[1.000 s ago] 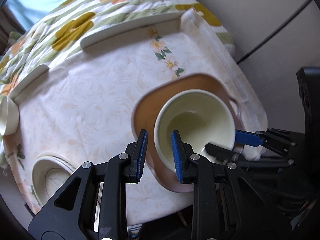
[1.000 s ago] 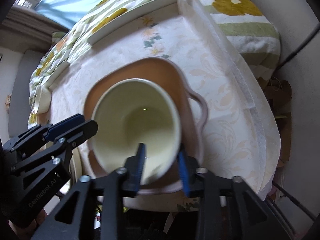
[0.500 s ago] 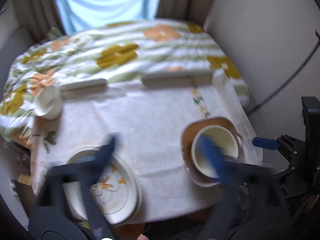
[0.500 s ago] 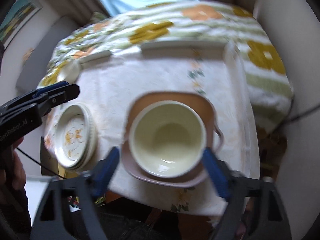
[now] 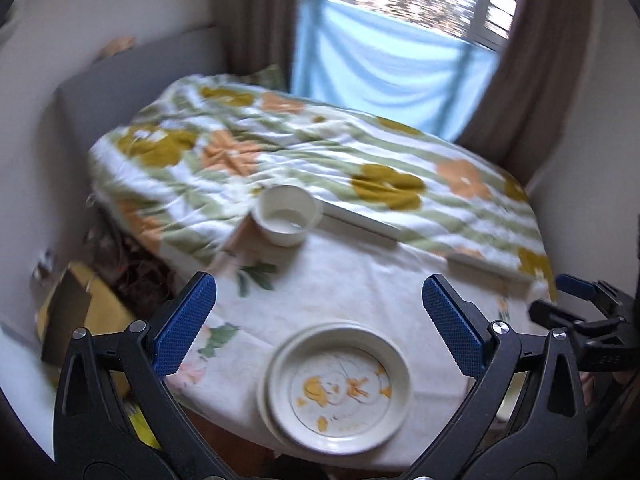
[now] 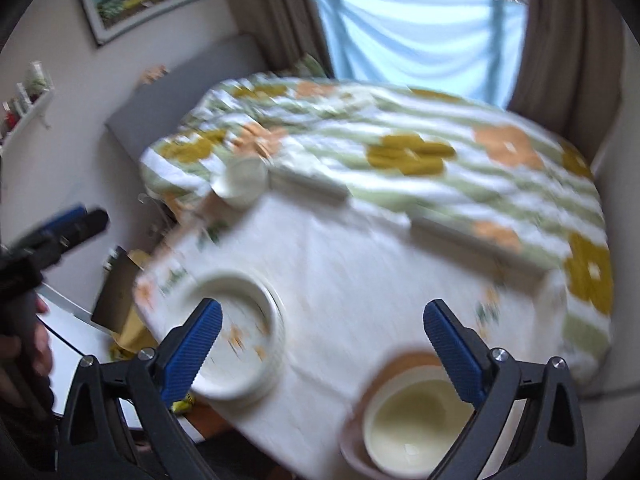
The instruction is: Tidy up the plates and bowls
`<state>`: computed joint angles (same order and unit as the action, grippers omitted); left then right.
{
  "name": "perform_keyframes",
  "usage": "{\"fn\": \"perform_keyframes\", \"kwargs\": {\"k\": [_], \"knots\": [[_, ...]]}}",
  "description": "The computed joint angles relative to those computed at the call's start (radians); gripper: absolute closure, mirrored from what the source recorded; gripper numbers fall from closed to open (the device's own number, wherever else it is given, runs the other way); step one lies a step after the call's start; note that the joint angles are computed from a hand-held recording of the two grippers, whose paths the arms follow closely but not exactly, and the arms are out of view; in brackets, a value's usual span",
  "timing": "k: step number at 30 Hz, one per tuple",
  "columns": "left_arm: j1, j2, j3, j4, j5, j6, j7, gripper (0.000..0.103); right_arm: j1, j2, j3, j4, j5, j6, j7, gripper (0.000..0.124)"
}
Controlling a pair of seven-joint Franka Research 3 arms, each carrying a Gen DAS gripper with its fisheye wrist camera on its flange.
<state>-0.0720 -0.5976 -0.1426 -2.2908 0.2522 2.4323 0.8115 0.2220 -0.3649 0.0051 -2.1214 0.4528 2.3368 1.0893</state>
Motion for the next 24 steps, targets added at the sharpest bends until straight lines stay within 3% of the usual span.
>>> {"fn": "perform_keyframes", "kwargs": {"k": [4, 8, 10, 12, 13, 16, 18, 20, 24], "knots": [[0.034, 0.053, 0.084, 0.002, -0.067, 0.056, -0.012, 0.001, 0.029, 0.149, 0.043, 0.157, -0.022, 0.055, 0.02, 0.023], [0.038, 0.178, 0.154, 0.041, -0.177, 0.111, 0.053, 0.001, 0.056, 0.367, 0.055, 0.383, 0.028, -0.04, 0.063, 0.023], [0.043, 0.245, 0.164, 0.056, -0.227, 0.146, 0.086, 0.005, 0.066, 0.487, 0.07, 0.501, 0.025, -0.087, 0.118, 0.024], [0.032, 0.336, 0.191, 0.096, -0.315, 0.161, 0.166, 0.021, 0.07, 0.581, 0.08, 0.586, 0.023, -0.115, 0.162, 0.024], [0.034, 0.371, 0.189, 0.109, -0.347, 0.165, 0.189, 0.024, 0.074, 0.635, 0.085, 0.64, 0.018, -0.137, 0.189, 0.026], [0.046, 0.499, 0.191, 0.169, -0.464, 0.181, 0.293, 0.037, 0.09, 0.808, 0.097, 0.813, -0.011, -0.193, 0.253, 0.046], [0.066, 0.586, 0.177, 0.226, -0.514, 0.166, 0.347, 0.054, 0.097, 0.889, 0.106, 0.9, -0.022, -0.221, 0.276, 0.054], [0.092, 0.65, 0.154, 0.269, -0.553, 0.159, 0.389, 0.061, 0.107, 0.987, 0.114, 1.006, -0.032, -0.255, 0.309, 0.065], [0.145, 0.732, 0.108, 0.328, -0.552, 0.154, 0.41, 0.069, 0.116, 1.098, 0.124, 1.134, -0.046, -0.308, 0.344, 0.07]]}}
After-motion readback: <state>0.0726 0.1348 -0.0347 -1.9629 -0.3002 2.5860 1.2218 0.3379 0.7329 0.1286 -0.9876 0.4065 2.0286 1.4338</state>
